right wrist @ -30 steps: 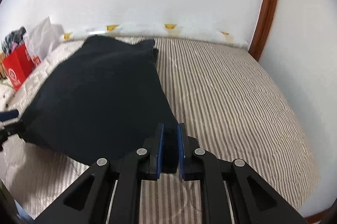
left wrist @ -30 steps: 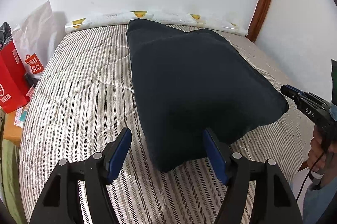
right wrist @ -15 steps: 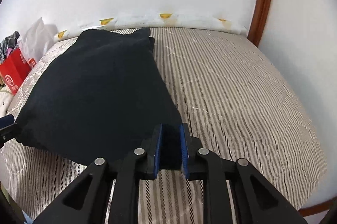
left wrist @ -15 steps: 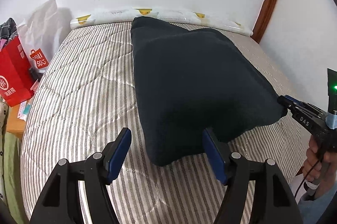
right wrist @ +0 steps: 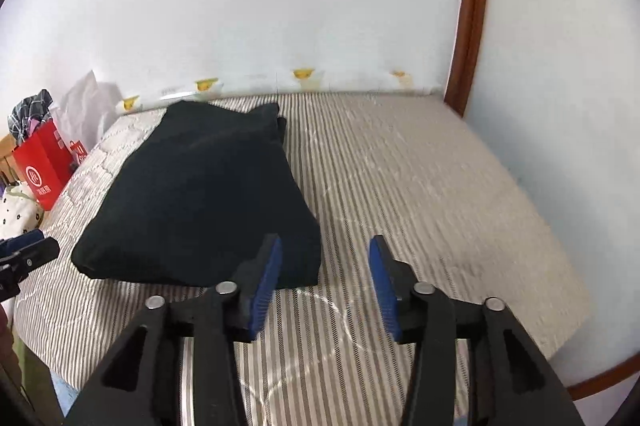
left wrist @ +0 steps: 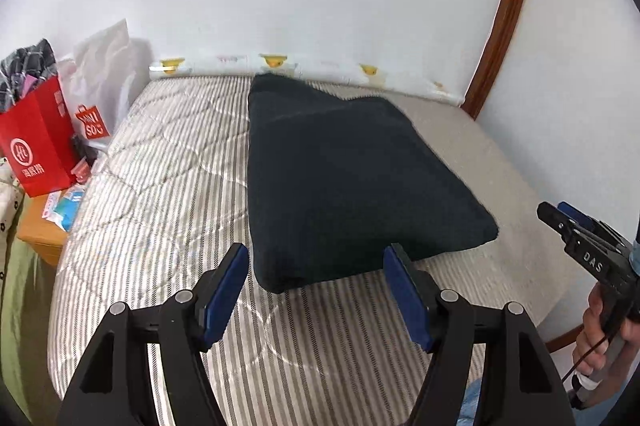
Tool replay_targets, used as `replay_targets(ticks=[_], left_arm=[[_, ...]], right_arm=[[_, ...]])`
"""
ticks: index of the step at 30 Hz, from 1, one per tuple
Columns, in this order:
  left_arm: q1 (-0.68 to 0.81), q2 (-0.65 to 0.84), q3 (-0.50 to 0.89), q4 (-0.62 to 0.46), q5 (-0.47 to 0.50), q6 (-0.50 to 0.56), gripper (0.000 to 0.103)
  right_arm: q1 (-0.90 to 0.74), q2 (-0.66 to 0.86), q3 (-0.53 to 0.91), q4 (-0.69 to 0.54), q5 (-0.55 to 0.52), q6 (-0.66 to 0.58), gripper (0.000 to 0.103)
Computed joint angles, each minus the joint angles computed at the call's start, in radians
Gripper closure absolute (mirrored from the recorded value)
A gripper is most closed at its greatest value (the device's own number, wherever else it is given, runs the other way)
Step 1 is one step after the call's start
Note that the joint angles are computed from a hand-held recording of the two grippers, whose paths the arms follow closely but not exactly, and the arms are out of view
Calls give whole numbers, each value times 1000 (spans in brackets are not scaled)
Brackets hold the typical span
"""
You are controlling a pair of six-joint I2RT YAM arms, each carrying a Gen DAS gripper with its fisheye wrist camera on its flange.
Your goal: Fold small clothes
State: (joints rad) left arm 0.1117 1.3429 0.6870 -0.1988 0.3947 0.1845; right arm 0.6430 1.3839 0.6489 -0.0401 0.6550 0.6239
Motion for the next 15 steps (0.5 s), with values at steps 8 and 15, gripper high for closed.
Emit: replay_targets(ticks=[8,15], left_arm=[[21,-349,-108,-105,-32,0,19],[31,-611,-118,-285,-68,25,7]], right_arm=[[212,-202,-16,-210,147,137,31],[373,-254,38,-479,240,360,17]])
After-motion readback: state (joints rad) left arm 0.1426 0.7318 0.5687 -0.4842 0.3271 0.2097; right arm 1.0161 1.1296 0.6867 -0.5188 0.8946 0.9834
